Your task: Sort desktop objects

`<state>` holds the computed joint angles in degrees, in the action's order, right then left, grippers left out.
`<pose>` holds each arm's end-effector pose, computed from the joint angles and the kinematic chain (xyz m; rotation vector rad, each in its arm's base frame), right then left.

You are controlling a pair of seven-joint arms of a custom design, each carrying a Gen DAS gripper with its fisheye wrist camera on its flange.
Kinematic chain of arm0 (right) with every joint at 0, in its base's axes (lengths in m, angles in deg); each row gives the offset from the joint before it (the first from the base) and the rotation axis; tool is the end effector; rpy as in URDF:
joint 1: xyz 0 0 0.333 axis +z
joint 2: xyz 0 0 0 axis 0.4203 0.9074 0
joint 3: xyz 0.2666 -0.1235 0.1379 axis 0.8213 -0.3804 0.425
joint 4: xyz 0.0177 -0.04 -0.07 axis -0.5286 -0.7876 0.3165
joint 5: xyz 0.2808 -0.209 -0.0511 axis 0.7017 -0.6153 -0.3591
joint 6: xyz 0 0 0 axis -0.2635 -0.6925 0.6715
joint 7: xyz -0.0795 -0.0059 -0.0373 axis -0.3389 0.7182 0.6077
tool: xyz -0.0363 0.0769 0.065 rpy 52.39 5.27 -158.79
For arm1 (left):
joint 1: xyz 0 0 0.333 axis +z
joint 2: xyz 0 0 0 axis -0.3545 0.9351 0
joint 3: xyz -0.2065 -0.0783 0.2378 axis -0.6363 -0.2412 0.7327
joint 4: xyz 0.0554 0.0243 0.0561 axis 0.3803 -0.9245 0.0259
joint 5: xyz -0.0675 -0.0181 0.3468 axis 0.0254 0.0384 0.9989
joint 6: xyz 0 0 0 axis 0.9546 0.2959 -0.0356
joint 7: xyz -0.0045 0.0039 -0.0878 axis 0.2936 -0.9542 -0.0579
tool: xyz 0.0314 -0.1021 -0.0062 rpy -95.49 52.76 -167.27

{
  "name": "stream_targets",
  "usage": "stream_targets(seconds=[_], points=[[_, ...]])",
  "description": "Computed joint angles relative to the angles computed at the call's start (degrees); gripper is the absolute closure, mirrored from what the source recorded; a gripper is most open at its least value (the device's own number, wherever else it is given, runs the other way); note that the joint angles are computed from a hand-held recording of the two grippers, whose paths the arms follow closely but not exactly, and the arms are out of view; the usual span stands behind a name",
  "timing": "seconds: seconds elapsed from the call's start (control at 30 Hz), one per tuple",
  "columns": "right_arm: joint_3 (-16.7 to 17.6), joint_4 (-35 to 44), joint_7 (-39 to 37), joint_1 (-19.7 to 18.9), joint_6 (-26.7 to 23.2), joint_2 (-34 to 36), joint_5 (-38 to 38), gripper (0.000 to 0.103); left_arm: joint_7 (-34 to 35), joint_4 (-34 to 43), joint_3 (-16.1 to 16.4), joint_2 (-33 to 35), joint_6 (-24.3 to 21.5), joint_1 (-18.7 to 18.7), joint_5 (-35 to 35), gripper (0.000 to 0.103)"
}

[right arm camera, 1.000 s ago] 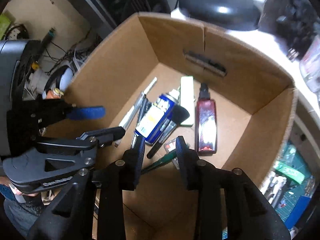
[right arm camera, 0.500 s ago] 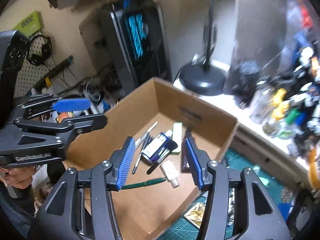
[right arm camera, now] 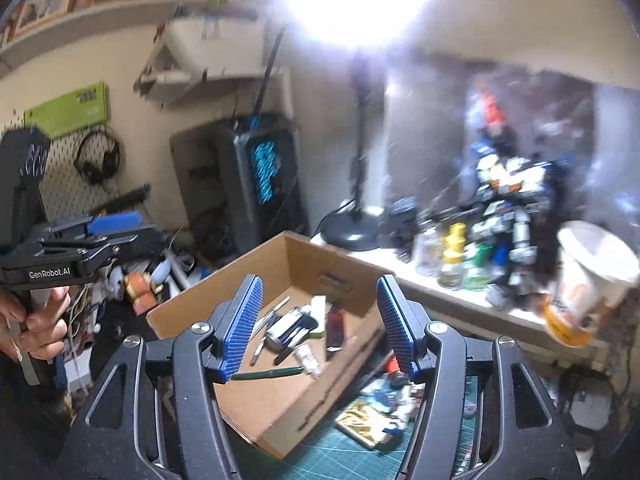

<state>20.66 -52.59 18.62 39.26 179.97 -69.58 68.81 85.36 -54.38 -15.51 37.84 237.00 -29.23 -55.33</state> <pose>0.5314 0.1162 0.7125 -1.8011 1.0069 -0.5923 0.4946 -0.2207 0.7313 -1.5666 1.6070 -1.0316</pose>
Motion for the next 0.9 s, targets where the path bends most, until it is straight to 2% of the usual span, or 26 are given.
stream_targets(seconds=[0.07, 0.23, 0.33, 0.4, 0.43, 0.63, 0.77, 0.83, 0.9], points=[[-0.54, -4.57, -3.09, 0.41, 4.49, -3.41, 3.62, 0.044, -3.16, -3.22, -0.40, -1.90, 2.79, 0.50, 3.13, 0.027], [-3.67, -13.85, -8.19, 3.49, 11.72, -10.41, 10.33, 0.043, -10.89, -11.26, -2.52, -6.25, 9.54, 3.39, 9.67, 0.026], [-4.66, -19.17, -6.77, 4.58, 15.25, -13.90, 9.26, 0.043, -16.20, -15.38, -4.66, -8.34, 12.14, 6.13, 14.21, 0.026], [-5.36, -22.62, -5.37, 5.20, 17.16, -16.20, 8.50, 0.032, -18.87, -17.79, -5.89, -9.49, 13.53, 7.53, 16.27, 0.026], [-5.40, -24.41, -4.41, 5.29, 18.33, -17.33, 7.78, 0.020, -19.89, -18.87, -6.42, -10.01, 14.13, 8.09, 17.02, 0.026], [-4.24, -34.24, 2.23, 3.66, 24.13, -23.32, 2.71, 0.019, -25.64, -25.57, -9.45, -12.57, 20.29, 11.38, 19.13, 0.026], [-4.58, -39.75, 5.05, 3.44, 26.92, -26.43, 0.73, 0.019, -23.97, -28.16, -10.40, -12.41, 22.45, 11.03, 16.04, 0.026], [-3.83, -42.04, 7.06, 1.84, 27.60, -27.60, -0.66, 0.019, -24.67, -29.04, -12.56, -12.52, 23.80, 12.93, 16.63, 0.026], [-3.75, -44.15, 7.84, 1.39, 29.40, -28.67, -2.24, 0.019, -27.04, -29.69, -16.25, -12.85, 26.06, 16.94, 19.10, 0.026]])
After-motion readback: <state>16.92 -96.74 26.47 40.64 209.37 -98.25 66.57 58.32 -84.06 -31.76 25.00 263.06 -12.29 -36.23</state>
